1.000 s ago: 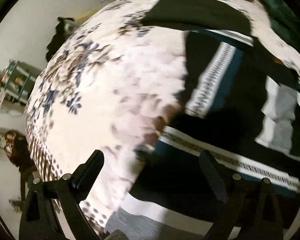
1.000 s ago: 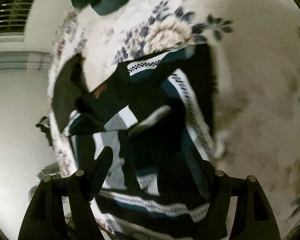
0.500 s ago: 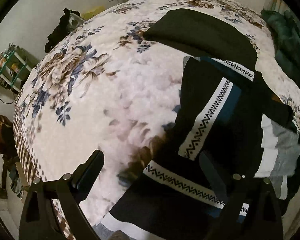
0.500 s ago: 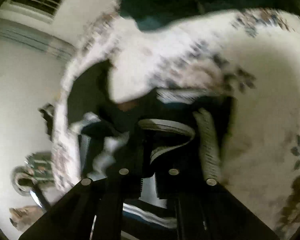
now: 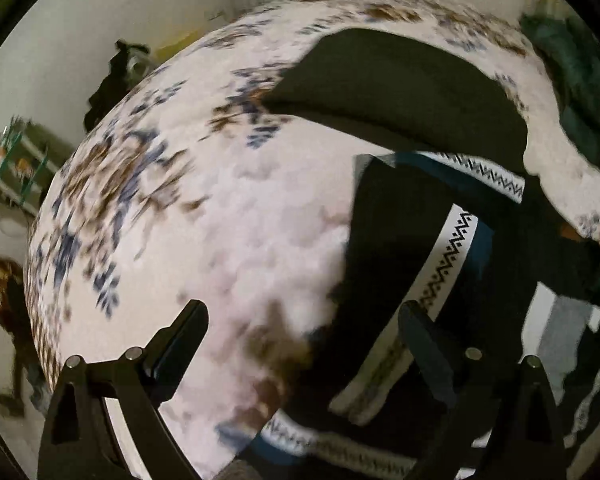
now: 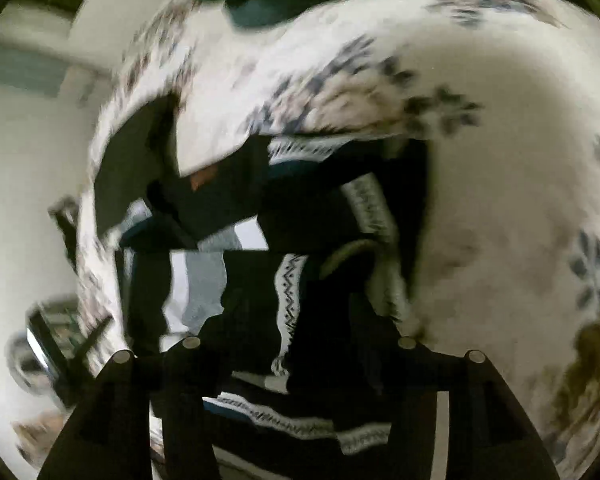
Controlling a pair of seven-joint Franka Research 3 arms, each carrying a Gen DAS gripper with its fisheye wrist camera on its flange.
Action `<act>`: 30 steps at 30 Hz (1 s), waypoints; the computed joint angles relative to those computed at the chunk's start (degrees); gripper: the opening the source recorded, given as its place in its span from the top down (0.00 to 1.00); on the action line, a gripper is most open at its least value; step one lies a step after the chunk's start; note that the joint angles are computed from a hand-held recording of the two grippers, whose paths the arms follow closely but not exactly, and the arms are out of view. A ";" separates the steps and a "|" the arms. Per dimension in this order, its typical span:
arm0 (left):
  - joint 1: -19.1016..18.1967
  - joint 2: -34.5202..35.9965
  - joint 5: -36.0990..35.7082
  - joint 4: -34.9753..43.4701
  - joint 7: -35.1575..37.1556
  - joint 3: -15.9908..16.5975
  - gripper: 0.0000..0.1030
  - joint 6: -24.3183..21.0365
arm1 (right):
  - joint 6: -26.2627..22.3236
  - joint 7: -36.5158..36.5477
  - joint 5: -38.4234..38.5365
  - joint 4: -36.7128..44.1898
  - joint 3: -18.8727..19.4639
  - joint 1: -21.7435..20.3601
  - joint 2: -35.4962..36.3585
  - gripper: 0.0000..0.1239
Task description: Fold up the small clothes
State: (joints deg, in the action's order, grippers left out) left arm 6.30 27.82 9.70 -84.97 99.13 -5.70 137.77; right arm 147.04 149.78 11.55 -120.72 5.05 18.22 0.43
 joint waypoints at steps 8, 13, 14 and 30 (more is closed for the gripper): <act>0.39 6.94 0.21 7.69 4.72 -0.95 0.06 -6.15 | -7.63 -0.35 6.47 -5.38 -0.61 -0.22 -1.55 0.58; 4.71 0.37 -7.61 1.51 12.47 -3.97 0.06 -3.72 | -2.90 5.49 6.12 -11.08 0.75 -0.96 -10.64 0.58; 5.29 -1.08 -8.90 -0.12 13.95 -4.07 0.06 -2.99 | -2.66 6.62 5.69 -11.86 0.90 -1.45 -12.42 0.58; 3.52 -32.64 -5.28 -42.50 11.08 2.95 0.06 7.26 | 2.31 -42.11 46.35 -11.12 -7.84 -5.28 -1.47 0.58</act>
